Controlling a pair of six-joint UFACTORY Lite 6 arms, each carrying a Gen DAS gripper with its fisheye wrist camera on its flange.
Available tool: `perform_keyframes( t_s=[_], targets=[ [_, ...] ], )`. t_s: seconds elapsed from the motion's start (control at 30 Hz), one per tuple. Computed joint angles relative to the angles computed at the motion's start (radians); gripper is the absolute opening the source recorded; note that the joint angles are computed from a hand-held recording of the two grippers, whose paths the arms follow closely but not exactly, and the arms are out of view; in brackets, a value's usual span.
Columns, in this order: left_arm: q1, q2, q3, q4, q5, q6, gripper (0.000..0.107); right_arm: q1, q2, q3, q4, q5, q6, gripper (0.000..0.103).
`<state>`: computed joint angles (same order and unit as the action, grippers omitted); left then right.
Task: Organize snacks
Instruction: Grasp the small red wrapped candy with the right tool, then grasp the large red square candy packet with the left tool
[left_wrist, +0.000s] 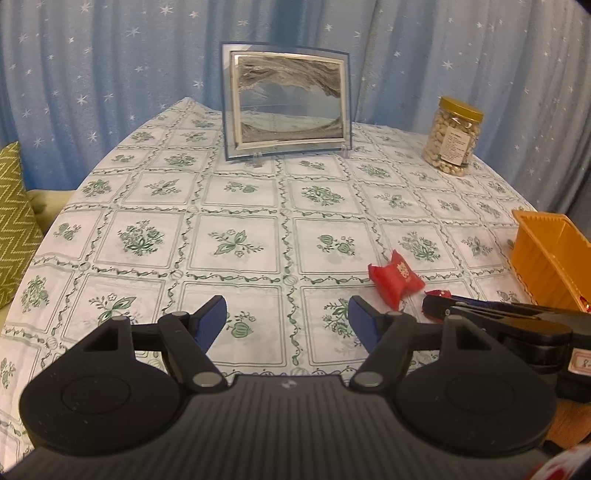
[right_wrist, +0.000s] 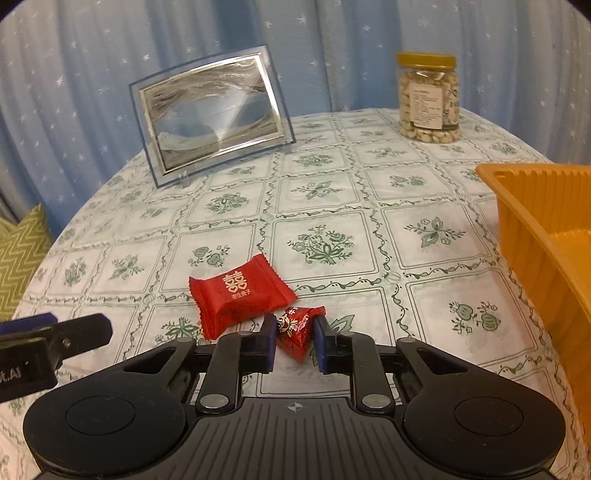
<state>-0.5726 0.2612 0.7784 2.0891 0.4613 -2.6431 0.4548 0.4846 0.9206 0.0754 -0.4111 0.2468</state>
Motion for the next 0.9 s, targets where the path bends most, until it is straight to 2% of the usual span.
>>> perform_keyframes(
  t_s=[0.1,0.2,0.4,0.63,0.73,0.9],
  targets=[
    [0.004,0.032,0.033,0.059,-0.017,-0.010,0.070,-0.017,-0.052,-0.065,-0.023,-0.027,0.002,0.020],
    [0.009,0.083,0.093,0.203,-0.041,-0.063,0.070,-0.044,-0.121,-0.144,-0.049,-0.042,0.002,0.020],
    [-0.008,0.234,0.265,0.323,-0.091,0.050,0.069,-0.109,-0.255,-0.289,-0.129,-0.049,0.073,0.020],
    [-0.030,0.399,0.467,0.107,-0.106,0.436,0.066,-0.154,-0.332,-0.381,-0.203,-0.047,0.137,0.020],
    [-0.025,0.455,0.550,0.021,-0.144,0.596,0.060,-0.175,-0.349,-0.404,-0.253,-0.052,0.172,0.020],
    [-0.026,0.519,0.648,-0.202,-0.191,0.883,0.040,-0.199,-0.367,-0.427,-0.283,-0.059,0.200,0.020]
  ],
)
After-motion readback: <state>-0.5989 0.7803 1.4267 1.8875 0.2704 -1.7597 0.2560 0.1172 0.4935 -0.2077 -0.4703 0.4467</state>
